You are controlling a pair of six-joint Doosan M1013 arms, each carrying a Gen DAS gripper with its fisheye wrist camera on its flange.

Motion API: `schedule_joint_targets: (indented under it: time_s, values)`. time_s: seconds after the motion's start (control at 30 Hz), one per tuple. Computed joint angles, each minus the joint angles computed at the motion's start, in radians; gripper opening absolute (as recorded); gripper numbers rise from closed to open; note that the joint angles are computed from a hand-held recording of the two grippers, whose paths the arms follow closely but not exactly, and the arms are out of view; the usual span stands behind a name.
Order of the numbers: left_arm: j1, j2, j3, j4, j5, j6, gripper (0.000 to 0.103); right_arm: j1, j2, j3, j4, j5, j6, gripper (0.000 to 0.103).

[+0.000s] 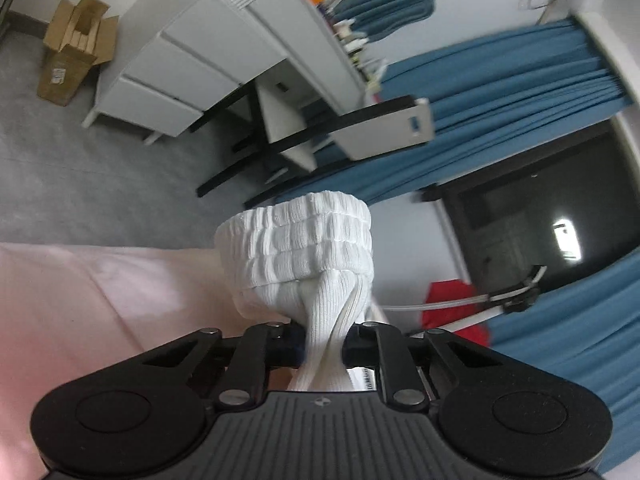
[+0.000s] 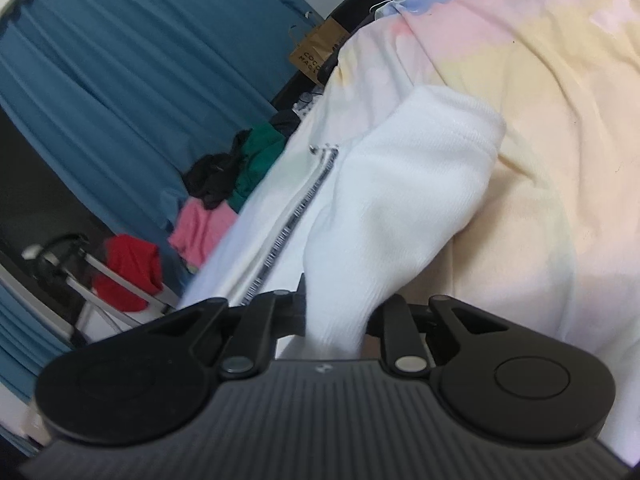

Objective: Fold clothes

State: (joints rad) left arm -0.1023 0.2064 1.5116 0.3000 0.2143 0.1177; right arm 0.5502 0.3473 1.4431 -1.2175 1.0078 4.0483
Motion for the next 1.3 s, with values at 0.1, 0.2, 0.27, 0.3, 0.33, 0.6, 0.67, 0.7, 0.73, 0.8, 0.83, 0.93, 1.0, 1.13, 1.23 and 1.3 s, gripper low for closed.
schedule_joint_targets:
  time_s: [0.1, 0.2, 0.27, 0.3, 0.33, 0.6, 0.67, 0.7, 0.73, 0.8, 0.83, 0.93, 1.0, 1.13, 1.23, 1.3]
  values:
    - [-0.002, -0.028, 0.029, 0.022, -0.060, 0.025, 0.014, 0.006, -0.018, 0.017, -0.014, -0.002, 0.006, 0.017]
    - [-0.004, -0.060, 0.058, 0.057, -0.081, -0.040, 0.014, 0.018, -0.050, 0.054, -0.003, -0.008, 0.039, 0.017]
    - [-0.008, -0.087, 0.082, 0.148, -0.081, -0.157, 0.014, 0.029, -0.071, 0.072, 0.008, 0.002, 0.076, 0.017]
    - [-0.011, -0.101, 0.093, 0.185, -0.079, -0.198, 0.014, 0.034, -0.081, 0.081, 0.012, 0.007, 0.094, 0.017]
    - [-0.010, -0.120, 0.112, 0.171, -0.080, -0.187, 0.014, 0.041, -0.092, 0.091, 0.011, 0.011, 0.112, 0.017]
    - [0.044, -0.256, 0.220, -0.327, 0.070, 0.244, 0.014, 0.083, -0.167, 0.156, 0.114, 0.004, 0.060, 0.017]
    - [0.059, -0.253, 0.201, -0.397, 0.190, 0.370, 0.015, 0.086, -0.181, 0.174, 0.122, -0.020, 0.048, 0.017]
    - [0.064, -0.247, 0.191, -0.411, 0.248, 0.418, 0.016, 0.085, -0.186, 0.182, 0.128, -0.032, 0.026, 0.017]
    - [0.068, -0.242, 0.187, -0.412, 0.277, 0.424, 0.019, 0.083, -0.189, 0.189, 0.132, -0.045, 0.008, 0.017]
    - [0.074, -0.232, 0.180, -0.410, 0.327, 0.428, 0.025, 0.075, -0.196, 0.208, 0.135, -0.081, 0.009, 0.018]
    - [0.073, -0.229, 0.175, -0.401, 0.346, 0.434, 0.030, 0.069, -0.200, 0.219, 0.135, -0.103, 0.024, 0.018]
    - [0.051, -0.230, 0.154, -0.309, 0.428, 0.404, 0.048, 0.057, -0.211, 0.246, 0.139, -0.158, 0.080, 0.018]
    - [0.024, -0.239, 0.142, -0.226, 0.468, 0.367, 0.066, 0.054, -0.221, 0.271, 0.115, -0.197, 0.147, 0.022]
    - [-0.062, -0.257, 0.121, 0.032, 0.584, 0.213, 0.084, 0.040, -0.247, 0.323, 0.060, -0.272, 0.270, 0.036]
    - [-0.142, -0.275, 0.117, 0.234, 0.649, 0.107, 0.088, 0.045, -0.255, 0.361, -0.053, -0.276, 0.441, 0.044]
    - [-0.199, -0.287, 0.124, 0.364, 0.674, 0.043, 0.089, 0.043, -0.258, 0.381, -0.128, -0.282, 0.539, 0.045]
